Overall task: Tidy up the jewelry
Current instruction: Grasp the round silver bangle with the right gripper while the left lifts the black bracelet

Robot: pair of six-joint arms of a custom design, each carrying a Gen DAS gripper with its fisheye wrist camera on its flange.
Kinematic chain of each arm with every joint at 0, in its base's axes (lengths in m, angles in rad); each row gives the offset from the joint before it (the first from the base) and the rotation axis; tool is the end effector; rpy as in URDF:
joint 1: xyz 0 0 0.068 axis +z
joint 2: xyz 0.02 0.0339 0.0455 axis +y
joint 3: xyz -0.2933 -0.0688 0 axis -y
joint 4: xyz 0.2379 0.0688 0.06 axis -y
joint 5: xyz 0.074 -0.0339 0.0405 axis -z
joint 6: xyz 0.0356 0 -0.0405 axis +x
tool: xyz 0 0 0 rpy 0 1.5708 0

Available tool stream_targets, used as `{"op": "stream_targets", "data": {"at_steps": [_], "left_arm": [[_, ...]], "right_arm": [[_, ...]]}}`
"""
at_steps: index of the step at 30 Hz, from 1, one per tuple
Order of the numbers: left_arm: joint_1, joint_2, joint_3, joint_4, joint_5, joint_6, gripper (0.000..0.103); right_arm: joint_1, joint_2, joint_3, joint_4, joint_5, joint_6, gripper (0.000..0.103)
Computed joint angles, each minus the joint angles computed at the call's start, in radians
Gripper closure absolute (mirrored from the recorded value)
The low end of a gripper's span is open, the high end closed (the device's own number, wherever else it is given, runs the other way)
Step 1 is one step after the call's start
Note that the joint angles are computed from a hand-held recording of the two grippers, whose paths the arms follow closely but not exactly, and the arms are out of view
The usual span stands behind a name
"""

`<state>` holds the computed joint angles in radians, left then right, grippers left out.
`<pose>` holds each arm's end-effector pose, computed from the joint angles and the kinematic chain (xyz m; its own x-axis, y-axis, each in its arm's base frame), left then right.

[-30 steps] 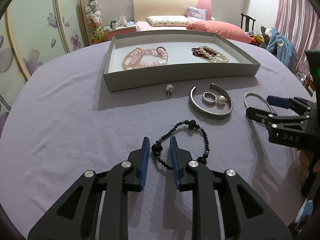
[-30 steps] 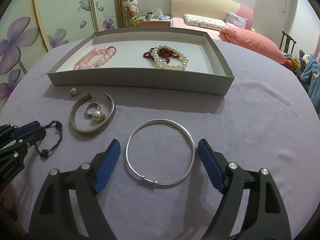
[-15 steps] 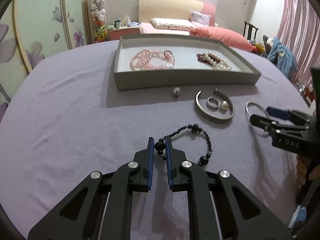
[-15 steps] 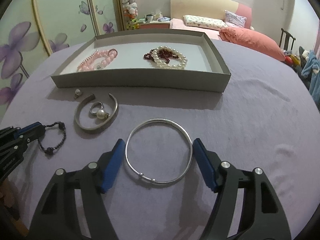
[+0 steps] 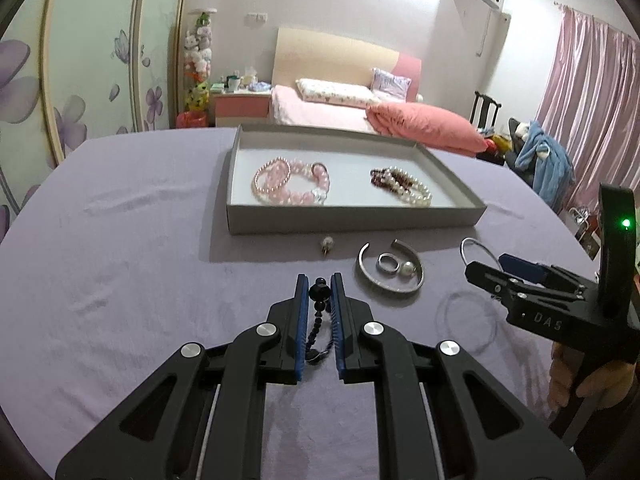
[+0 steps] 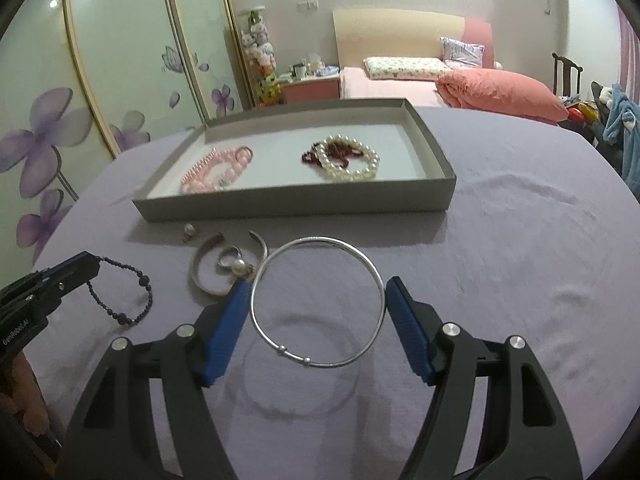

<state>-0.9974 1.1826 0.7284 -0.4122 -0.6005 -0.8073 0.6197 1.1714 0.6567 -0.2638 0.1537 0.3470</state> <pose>0.1341 -0.1706 0.2557 -0.6431 -0.1028 -0.7588 0.0434 0.9845 -0.1701 0.1825 0.1235 0.2422 -0.7026 -0.0884 -0.7061 -0.2619 0.9547 0.1410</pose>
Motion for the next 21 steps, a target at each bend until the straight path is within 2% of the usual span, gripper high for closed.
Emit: {"op": "stream_targets", "data": {"at_steps": [9, 21], "left_arm": [[-0.033, -0.005, 0.017, 0.001, -0.076, -0.017, 0.091], [-0.077, -0.014, 0.058, -0.007, -0.188, -0.015, 0.091]], "right_arm": [[0.069, -0.069, -0.011, 0.049, 0.072, 0.031, 0.035], [0.173, -0.165, -0.039, 0.144, 0.249, 0.032, 0.035]]}}
